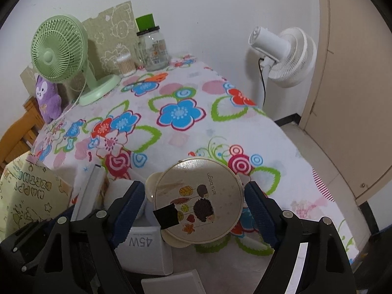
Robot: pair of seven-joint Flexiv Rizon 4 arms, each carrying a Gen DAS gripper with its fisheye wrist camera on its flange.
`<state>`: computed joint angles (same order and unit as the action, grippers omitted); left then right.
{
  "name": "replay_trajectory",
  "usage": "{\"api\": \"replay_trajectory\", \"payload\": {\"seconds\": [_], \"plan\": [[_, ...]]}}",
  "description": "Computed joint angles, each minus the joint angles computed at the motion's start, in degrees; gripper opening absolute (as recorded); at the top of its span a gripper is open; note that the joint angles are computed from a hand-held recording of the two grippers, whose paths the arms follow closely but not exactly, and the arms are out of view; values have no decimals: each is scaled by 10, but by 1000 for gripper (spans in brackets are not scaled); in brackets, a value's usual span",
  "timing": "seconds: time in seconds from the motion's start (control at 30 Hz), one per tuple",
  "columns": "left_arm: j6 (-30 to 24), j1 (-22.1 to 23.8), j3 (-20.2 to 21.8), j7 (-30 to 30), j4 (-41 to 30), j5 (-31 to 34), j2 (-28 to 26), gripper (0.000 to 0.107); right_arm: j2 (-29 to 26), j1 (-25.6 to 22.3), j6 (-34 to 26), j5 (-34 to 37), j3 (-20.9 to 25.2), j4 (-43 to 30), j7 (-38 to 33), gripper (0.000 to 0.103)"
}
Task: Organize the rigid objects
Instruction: 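Lift the white remote with the left tool while the right tool lifts the beige case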
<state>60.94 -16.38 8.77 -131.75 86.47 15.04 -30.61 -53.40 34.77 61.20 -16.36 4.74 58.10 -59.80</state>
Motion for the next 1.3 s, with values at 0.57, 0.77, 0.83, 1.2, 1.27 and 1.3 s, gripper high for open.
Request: {"api": "replay_trajectory", "payload": {"seconds": [0.57,0.77,0.83,1.2,1.27,1.3], "plan": [[12,-4,1,1,8,4,8,34,5,-2,-51,34,14,-12,-32,56],[6,5,-3,4,6,-11,-2,34,-16,-2,-60,12,10,-42,-42,74],[5,5,-1,4,2,-11,-5,34,-31,-7,-76,24,25,-69,-60,79],[1,1,10,-19,-16,2,-20,35,-100,10,-144,56,17,-193,-85,99],[3,0,11,-21,-18,3,-21,36,-104,10,-153,62,14,-203,-81,101],[2,1,11,-20,-18,3,-22,36,-106,11,-156,62,13,-207,-84,101]]}}
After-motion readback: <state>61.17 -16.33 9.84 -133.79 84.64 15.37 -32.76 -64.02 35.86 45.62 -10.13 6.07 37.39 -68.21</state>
